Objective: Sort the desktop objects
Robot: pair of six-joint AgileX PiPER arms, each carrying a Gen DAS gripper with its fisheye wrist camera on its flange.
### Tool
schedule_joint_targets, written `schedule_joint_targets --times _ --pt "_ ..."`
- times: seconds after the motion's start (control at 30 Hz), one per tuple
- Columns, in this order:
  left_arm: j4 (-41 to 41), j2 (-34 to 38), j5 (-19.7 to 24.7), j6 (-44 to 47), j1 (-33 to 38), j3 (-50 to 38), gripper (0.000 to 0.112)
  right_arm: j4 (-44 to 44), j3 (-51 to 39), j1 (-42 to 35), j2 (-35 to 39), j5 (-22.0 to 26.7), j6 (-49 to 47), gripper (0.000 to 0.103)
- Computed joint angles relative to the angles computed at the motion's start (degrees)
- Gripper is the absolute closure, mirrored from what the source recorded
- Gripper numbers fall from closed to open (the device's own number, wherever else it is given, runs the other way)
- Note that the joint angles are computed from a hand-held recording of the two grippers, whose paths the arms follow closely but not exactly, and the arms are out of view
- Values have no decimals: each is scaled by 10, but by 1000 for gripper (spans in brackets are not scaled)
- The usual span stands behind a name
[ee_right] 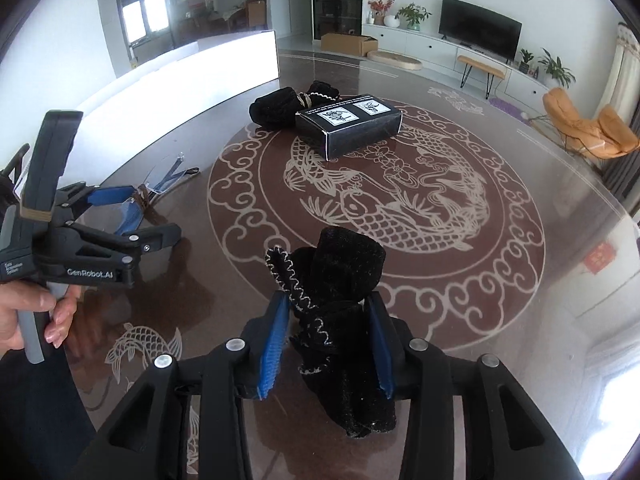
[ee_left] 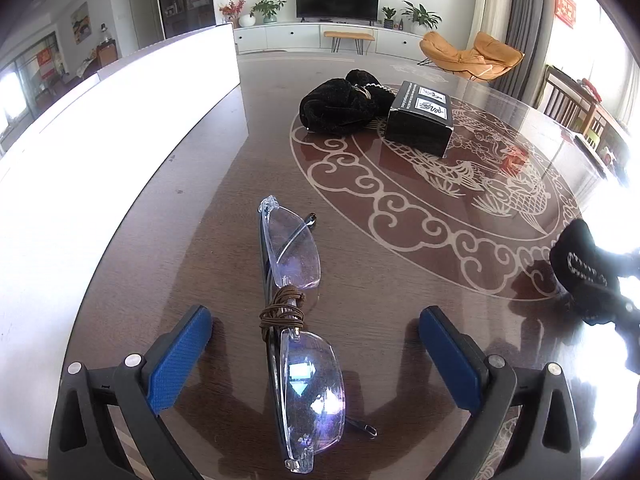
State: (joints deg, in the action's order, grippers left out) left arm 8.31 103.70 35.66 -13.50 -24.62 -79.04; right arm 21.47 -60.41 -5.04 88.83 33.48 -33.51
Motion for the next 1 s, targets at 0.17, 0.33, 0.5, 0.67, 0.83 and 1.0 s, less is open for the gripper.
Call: schedule_joint_targets --times 0.17,0.33,0.5,0.67,0.83,1.0 --pt "-3 2 2 5 2 -4 9 -117 56 56 -19 -94 128 17" --pt "-3 2 1 5 2 -4 9 -138 37 56 22 -96 159 17" --pt "-5 4 2 8 4 -7 9 -101 51 42 27 -101 155 3" --pt "-4 3 1 7 3 -5 9 -109 45 41 33 -97 169 0" --pt "-5 3 0 7 3 -5 9 -109 45 42 34 -97 170 0" --pt "-5 3 0 8 4 -4 9 -110 45 42 33 -96 171 0"
